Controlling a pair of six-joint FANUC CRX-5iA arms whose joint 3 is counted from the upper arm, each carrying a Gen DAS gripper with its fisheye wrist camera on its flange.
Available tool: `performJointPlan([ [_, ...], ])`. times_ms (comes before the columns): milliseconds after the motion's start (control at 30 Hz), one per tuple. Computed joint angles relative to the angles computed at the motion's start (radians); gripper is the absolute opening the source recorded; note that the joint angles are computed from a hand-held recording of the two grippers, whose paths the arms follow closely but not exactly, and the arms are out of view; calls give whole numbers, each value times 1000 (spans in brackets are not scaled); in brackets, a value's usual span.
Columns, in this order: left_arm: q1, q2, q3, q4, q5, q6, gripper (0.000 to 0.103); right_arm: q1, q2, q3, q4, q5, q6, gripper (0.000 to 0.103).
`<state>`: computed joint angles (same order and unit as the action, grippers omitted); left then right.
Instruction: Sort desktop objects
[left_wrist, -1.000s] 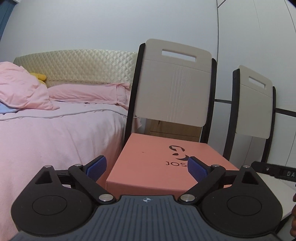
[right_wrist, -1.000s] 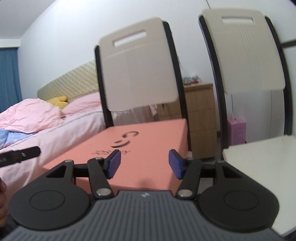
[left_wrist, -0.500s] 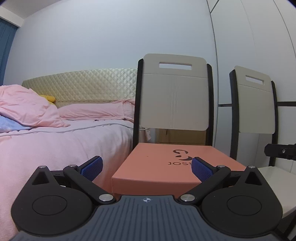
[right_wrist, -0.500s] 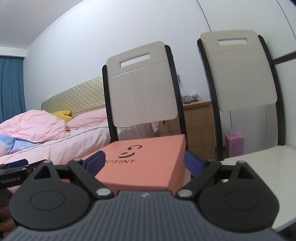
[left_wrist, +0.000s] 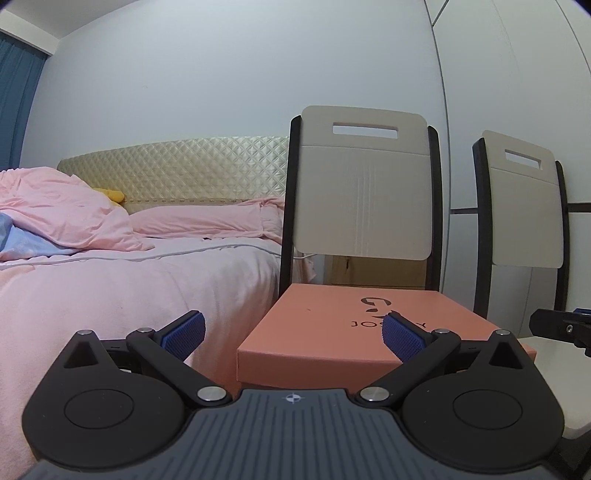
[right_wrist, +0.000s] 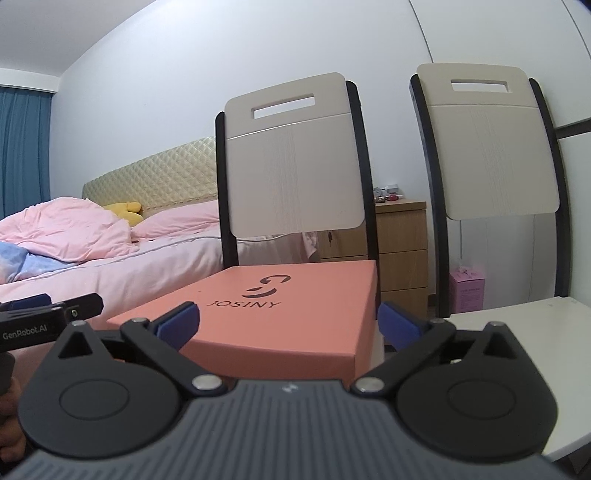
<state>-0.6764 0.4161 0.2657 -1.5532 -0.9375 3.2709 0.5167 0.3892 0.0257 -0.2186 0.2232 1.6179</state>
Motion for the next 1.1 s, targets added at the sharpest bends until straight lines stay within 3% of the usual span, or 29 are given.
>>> performJointPlan([
  [367, -9, 8, 3, -8, -15, -7, 103, -18, -22, 70, -357, -81, 384, 103],
  [1100, -7, 7, 4, -2, -11, -20, 103, -38, -22, 117, -562, -119, 601, 103],
])
